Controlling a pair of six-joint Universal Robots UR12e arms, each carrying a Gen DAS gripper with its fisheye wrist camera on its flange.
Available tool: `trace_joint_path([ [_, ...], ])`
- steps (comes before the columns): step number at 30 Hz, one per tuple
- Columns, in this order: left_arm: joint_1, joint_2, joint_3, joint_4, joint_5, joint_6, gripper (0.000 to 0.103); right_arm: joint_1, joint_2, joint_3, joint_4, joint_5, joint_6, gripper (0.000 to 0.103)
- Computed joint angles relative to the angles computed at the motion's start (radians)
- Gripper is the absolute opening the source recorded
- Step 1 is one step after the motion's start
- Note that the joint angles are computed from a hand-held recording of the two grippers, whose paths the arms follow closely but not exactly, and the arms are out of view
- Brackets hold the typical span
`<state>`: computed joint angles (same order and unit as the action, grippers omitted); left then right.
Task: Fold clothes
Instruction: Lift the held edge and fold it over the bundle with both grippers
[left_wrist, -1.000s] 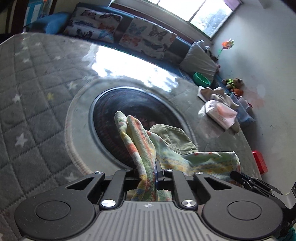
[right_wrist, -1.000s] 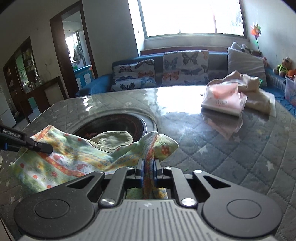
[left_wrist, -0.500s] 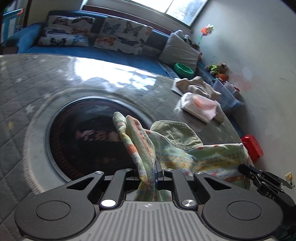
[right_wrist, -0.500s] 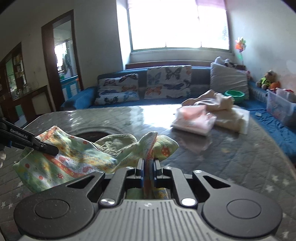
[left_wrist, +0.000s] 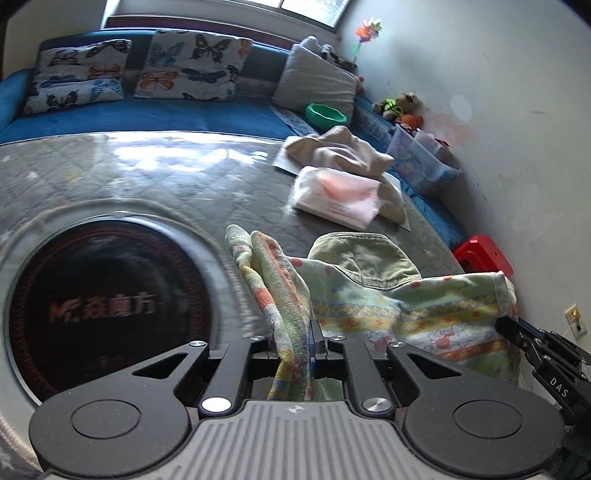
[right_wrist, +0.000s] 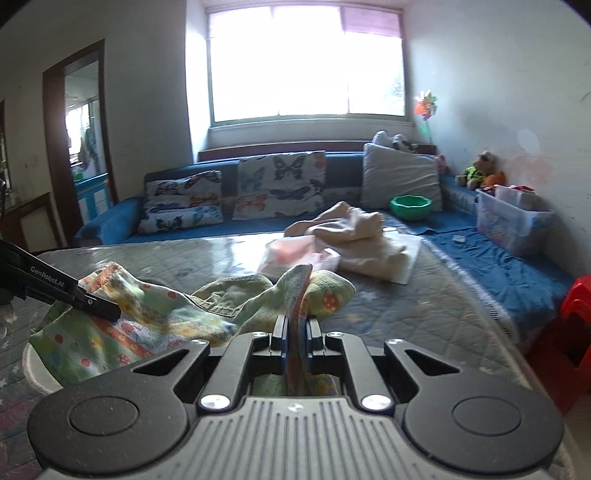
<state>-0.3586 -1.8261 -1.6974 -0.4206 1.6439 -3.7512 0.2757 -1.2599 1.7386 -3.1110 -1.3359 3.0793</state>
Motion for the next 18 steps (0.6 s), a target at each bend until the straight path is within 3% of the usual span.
trace_joint_path([
  [18,-0.048,-0.131,0.157,-0.077,-0.008,0.082,0.012,-0.058,-0.015,0.038,-0.005,-0.083,0.011,0.008],
])
